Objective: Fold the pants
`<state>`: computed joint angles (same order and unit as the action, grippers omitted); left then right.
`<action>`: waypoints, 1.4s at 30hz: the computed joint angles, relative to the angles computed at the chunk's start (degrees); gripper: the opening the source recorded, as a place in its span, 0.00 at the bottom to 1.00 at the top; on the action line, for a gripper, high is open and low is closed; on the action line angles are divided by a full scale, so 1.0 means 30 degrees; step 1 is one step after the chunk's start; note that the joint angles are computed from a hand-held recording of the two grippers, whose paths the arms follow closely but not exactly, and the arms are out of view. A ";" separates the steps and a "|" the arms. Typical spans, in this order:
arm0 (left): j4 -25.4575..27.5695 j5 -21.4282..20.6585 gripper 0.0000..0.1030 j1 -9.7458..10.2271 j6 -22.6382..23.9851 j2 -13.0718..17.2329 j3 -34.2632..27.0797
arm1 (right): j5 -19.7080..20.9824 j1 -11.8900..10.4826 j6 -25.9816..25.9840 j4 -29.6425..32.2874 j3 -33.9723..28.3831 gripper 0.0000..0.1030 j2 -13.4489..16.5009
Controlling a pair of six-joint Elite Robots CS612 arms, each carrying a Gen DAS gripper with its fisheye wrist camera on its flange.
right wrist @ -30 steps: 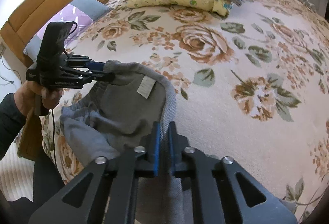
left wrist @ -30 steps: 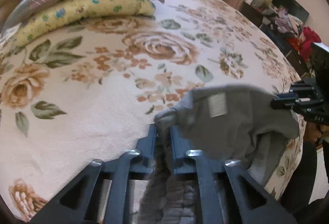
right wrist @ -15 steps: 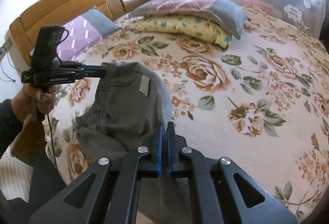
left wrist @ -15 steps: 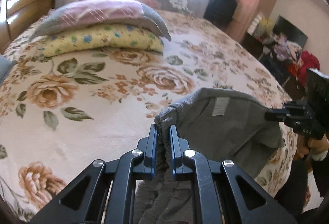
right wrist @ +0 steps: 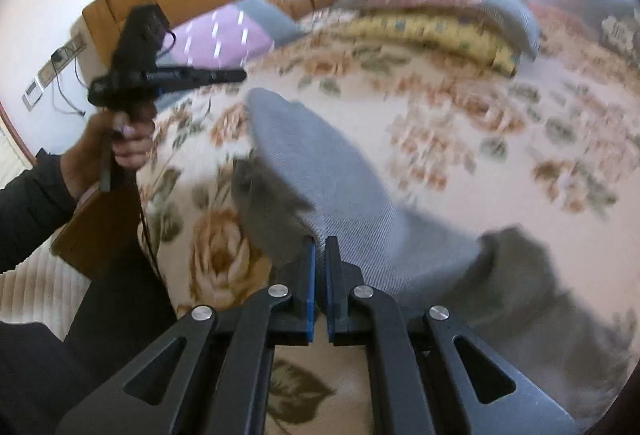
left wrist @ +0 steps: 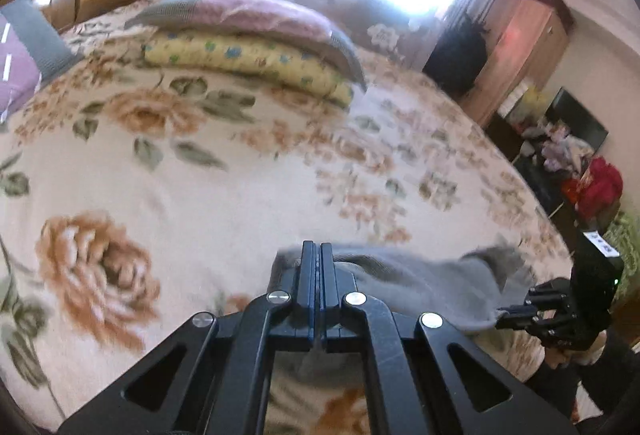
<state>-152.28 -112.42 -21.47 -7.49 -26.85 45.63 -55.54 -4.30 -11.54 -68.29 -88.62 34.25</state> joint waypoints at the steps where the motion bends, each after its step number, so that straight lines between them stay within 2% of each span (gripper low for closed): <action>1: 0.0149 -0.0037 0.00 -0.0024 0.0172 -0.0115 0.0264 | -0.0080 0.0041 -0.0143 0.0309 -0.0045 0.05 0.0083; 7: 0.0809 -0.0053 0.01 -0.0092 -0.0004 -0.0547 0.1057 | -0.0353 0.0143 -0.0357 0.1254 -0.0070 0.05 0.0261; 8: 0.1281 0.0039 0.06 -0.0108 -0.0067 -0.0573 0.1043 | -0.0347 0.0134 -0.0326 0.1596 0.0084 0.05 0.0155; 10: 0.2281 0.0365 0.36 -0.0176 -0.0459 -0.0595 0.0998 | -0.0392 0.0155 -0.0258 0.2207 0.0320 0.08 -0.0068; 12: 0.2749 0.1222 0.46 -0.0303 -0.0965 -0.0688 0.1142 | -0.0745 0.0264 -0.0434 0.2280 0.0467 0.10 -0.0269; 13: 0.2758 0.1403 0.48 -0.0336 -0.1225 -0.0729 0.1254 | -0.0869 0.0312 -0.0550 0.2259 0.0518 0.12 -0.0361; 14: 0.2802 0.1406 0.49 -0.0346 -0.1637 -0.0740 0.1316 | -0.0898 0.0346 -0.0668 0.2233 0.0617 0.14 -0.0486; 16: 0.2816 0.1400 0.53 -0.0354 -0.2421 -0.0781 0.1445 | -0.0428 0.0321 -0.0653 0.2001 0.0826 0.30 -0.0687; 19: 0.2975 0.1001 0.55 -0.0328 -0.3554 -0.0769 0.1524 | 0.1131 0.0206 -0.0251 0.1188 0.1438 0.39 -0.1078; 21: 0.3126 0.1062 0.55 -0.0362 -0.4131 -0.0795 0.1615 | 0.1620 0.0299 -0.0045 0.0451 0.2205 0.40 -0.1479; 23: 0.3247 0.1262 0.55 -0.0394 -0.4712 -0.0855 0.1789 | 0.1486 0.0464 -0.0066 -0.0110 0.3199 0.40 -0.1991; 27: 0.3453 0.1129 0.56 -0.0371 -0.5650 -0.0839 0.1932 | 0.1193 0.0839 0.0115 -0.1201 0.6090 0.40 -0.3278; 30: 0.3239 0.0725 0.57 -0.0288 -0.6693 -0.0744 0.1986 | 0.1714 0.1028 0.0389 -0.1751 0.8328 0.40 -0.4152; 32: 0.2923 0.0176 0.59 -0.0199 -0.7615 -0.0601 0.1960 | 0.2137 0.1173 0.0316 -0.1772 0.9897 0.40 -0.4793; 35: 0.2748 -0.0287 0.60 -0.0129 -0.8515 -0.0360 0.1734 | 0.1875 0.1484 0.0052 -0.1907 1.2162 0.40 -0.5718; 42: 0.2117 -0.0954 0.65 -0.0039 -0.9980 0.0047 0.1401 | 0.1540 0.1798 -0.0535 -0.1795 1.5625 0.40 -0.7131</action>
<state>-145.93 -115.29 -21.58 -37.43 -26.71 49.83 -50.92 1.09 -13.14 -73.68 -41.75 12.86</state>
